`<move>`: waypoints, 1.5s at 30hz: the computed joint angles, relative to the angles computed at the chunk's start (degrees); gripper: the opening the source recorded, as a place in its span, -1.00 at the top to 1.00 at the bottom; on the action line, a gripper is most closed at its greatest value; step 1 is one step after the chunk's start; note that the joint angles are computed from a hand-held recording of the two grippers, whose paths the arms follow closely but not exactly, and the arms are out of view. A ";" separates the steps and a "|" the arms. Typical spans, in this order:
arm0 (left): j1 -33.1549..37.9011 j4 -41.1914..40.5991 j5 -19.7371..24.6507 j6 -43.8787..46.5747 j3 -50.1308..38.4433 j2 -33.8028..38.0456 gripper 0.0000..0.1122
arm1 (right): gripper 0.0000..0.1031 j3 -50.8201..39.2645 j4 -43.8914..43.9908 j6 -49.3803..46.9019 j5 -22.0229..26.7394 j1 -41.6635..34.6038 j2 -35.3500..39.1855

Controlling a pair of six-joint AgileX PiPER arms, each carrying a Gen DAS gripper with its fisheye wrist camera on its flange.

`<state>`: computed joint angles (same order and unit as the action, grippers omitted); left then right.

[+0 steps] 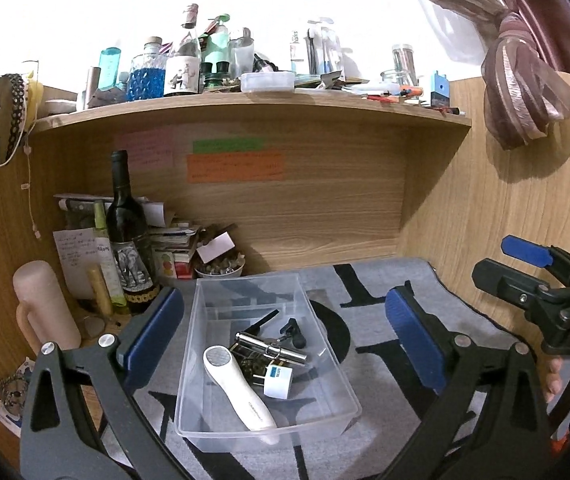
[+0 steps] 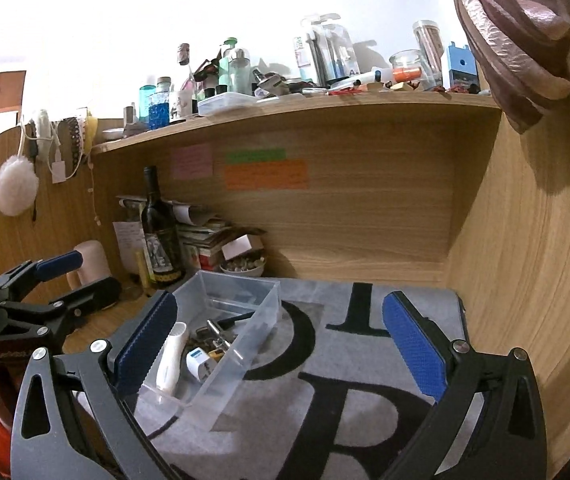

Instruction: Organize rigid objects

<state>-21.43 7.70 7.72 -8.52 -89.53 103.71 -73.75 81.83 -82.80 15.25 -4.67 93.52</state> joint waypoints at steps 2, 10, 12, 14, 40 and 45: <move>0.06 -1.45 -0.17 1.48 0.14 -0.07 -0.83 | -1.00 -0.06 0.13 -0.09 -0.05 -0.02 0.11; 0.07 -1.96 -0.08 1.95 0.13 -0.04 -0.83 | -1.00 0.60 1.00 -1.56 -0.84 0.67 -0.33; -0.03 -1.69 0.07 1.56 0.02 0.06 -0.83 | -1.00 0.81 1.26 -1.66 -1.28 0.97 -0.51; -0.04 -1.78 0.21 1.59 -0.26 0.28 -0.83 | -1.00 0.72 1.15 -1.57 -1.24 0.97 -0.42; 0.11 -4.00 0.55 3.32 -0.67 0.81 -0.83 | -1.00 0.09 1.25 -2.15 -0.08 0.37 0.11; 0.23 -5.85 0.04 5.05 -0.22 0.73 -0.83 | -1.00 0.08 1.28 -2.17 -0.07 0.40 0.12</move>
<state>-21.20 1.85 7.76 -3.47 -89.75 104.45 -73.66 83.11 -84.97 15.17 -4.28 93.64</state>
